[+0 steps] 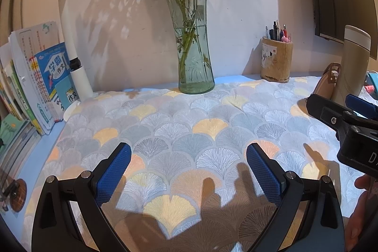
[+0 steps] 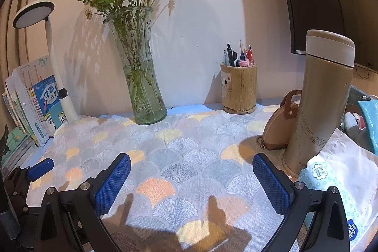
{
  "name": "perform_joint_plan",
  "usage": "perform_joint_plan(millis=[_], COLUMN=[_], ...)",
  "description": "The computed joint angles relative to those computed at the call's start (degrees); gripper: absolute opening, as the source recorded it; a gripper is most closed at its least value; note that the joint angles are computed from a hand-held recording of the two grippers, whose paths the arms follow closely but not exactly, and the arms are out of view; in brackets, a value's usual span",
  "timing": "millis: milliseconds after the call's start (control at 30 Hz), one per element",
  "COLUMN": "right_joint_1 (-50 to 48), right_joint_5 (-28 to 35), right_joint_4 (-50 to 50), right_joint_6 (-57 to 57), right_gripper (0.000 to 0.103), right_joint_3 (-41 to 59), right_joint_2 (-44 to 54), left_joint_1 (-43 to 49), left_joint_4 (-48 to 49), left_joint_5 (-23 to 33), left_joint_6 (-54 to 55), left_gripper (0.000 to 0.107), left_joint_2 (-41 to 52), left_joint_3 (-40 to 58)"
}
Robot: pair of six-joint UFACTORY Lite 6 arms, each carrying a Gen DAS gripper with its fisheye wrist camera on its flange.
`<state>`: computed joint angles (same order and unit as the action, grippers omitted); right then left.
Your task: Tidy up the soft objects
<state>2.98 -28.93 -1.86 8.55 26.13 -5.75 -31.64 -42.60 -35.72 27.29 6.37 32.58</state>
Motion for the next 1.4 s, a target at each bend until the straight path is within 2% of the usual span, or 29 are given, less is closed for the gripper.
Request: perform_joint_plan(millis=[1000, 1100, 1167, 1267, 1400], right_joint_1=[0.6, 0.4, 0.1, -0.2, 0.6], right_joint_5=[1.7, 2.3, 2.7, 3.7, 7.4], right_joint_4=[-0.3, -0.7, -2.1, -3.6, -2.9], right_joint_6=[0.5, 0.9, 2.2, 3.5, 2.6], right_gripper=[0.103, 0.103, 0.103, 0.103, 0.103], right_joint_3=[1.7, 2.7, 3.3, 4.4, 7.5], right_joint_2=[2.2, 3.6, 4.5, 6.0, 9.6], left_joint_1=[0.7, 0.3, -1.4, -0.3, -0.3], left_joint_4=[0.4, -2.5, -10.3, -11.1, -17.0], left_joint_5=[0.1, -0.9, -4.1, -0.8, 2.3], left_joint_6=[1.2, 3.0, 8.6, 10.0, 16.1], left_gripper=[0.098, 0.098, 0.098, 0.098, 0.098], left_joint_2=[0.9, 0.9, 2.9, 2.8, 3.7], left_joint_3=[0.6, 0.6, 2.0, 2.5, 3.5])
